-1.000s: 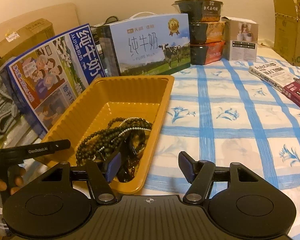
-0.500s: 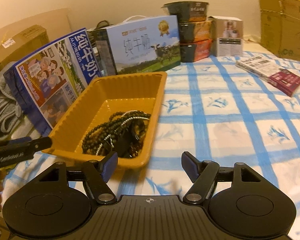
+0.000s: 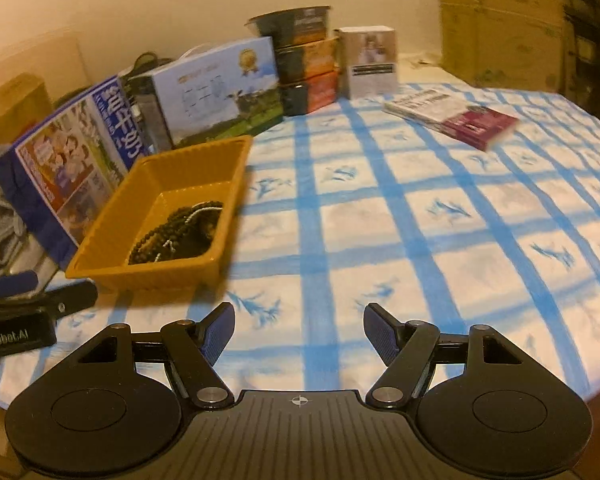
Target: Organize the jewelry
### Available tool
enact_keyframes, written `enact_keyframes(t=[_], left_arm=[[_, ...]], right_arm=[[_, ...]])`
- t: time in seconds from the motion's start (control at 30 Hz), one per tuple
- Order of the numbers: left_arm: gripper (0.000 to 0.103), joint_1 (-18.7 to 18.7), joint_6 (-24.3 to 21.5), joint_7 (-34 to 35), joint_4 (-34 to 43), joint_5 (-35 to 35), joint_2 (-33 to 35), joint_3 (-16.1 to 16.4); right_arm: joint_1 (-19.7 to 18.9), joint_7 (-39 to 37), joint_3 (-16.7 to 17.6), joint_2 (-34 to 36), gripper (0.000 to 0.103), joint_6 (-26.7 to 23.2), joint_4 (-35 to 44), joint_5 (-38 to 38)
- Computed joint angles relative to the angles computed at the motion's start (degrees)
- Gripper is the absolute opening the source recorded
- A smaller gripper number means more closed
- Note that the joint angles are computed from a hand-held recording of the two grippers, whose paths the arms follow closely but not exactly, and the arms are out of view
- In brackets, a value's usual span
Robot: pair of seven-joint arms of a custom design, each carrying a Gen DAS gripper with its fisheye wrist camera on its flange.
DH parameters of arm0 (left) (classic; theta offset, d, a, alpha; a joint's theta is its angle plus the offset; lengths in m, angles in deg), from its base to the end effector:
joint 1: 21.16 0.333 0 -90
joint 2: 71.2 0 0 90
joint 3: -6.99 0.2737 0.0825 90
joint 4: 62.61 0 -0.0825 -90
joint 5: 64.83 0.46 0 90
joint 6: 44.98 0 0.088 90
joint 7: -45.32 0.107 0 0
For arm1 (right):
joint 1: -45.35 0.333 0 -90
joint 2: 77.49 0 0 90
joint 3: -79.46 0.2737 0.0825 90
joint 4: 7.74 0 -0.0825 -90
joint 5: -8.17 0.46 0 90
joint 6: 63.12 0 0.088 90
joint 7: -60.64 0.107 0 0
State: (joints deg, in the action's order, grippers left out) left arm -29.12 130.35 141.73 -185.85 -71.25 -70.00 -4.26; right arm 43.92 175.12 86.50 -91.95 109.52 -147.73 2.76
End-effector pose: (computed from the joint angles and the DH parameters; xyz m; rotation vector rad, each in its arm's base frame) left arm 0.6192 -0.2060 0.4134 -1.4254 2.0115 -0.9667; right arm 0.5687 0.0629 0.4085 -1.4919 1.8845 -0.6091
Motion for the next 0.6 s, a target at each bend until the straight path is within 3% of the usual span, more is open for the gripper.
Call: enact_keyframes(t=[0.17, 0.6], left_arm=[[0.092, -2.5, -2.8, 8.5, -1.8, -10.3, -3.0, -0.4], [0.092, -7.0, -8.1, 8.8, -4.0, -11.6, -6.5, 1.3]], right_arm=[[-2.8, 3.3, 1.8, -6.4, 0.071, -1.7, -4.9, -1.5], [-2.1, 1.0, 0.1, -18.5, 0.071, -6.5, -13.9, 3.9]])
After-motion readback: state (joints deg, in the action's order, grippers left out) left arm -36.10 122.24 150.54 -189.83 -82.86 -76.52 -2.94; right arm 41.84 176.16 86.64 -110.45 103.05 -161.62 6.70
